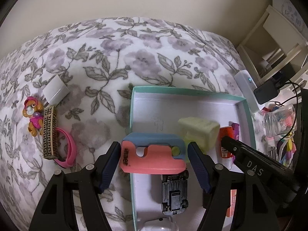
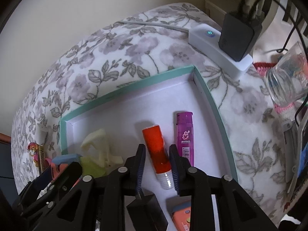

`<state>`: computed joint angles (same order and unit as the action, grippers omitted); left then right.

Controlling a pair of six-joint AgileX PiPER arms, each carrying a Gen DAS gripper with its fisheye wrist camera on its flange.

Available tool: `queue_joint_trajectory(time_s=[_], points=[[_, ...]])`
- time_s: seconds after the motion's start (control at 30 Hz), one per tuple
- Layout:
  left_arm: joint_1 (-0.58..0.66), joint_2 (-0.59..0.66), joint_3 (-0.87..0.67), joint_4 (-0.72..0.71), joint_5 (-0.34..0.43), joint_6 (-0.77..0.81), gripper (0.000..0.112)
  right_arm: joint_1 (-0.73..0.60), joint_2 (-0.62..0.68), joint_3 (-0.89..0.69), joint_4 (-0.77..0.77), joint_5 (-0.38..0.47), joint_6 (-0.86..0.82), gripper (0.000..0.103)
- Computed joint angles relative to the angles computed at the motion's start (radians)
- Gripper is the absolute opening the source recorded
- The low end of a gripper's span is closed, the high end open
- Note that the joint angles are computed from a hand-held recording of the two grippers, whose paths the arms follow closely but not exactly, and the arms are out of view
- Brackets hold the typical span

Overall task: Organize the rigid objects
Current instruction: 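Open both tools to drop the eraser and glue stick into the tray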

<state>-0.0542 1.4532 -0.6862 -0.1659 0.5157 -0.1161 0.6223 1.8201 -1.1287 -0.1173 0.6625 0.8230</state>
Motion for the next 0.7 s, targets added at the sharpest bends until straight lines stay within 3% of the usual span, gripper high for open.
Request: queue_joint_trajectory(time_s=[0.4, 0.53, 0.6, 0.7], points=[[0.075, -0.112, -0.034, -0.046, 0.074, 0.063, 0.074, 0.055, -0.084, -0.050, -0.154, 0.071, 0.125, 0.044], [0.102, -0.156, -0.044, -0.002, 0.087, 0.029, 0.076, 0.079, -0.107, -0.069, -0.206, 0.092, 0.160, 0.061], [0.119, -0.170, -0.047, 0.012, 0.092, 0.019, 0.087, 0.093, -0.111, -0.081, -0.227, 0.099, 0.173, 0.064], [0.153, -0.185, -0.051, 0.018, 0.095, 0.021, 0.089, 0.107, -0.112, -0.093, -0.244, 0.105, 0.184, 0.069]])
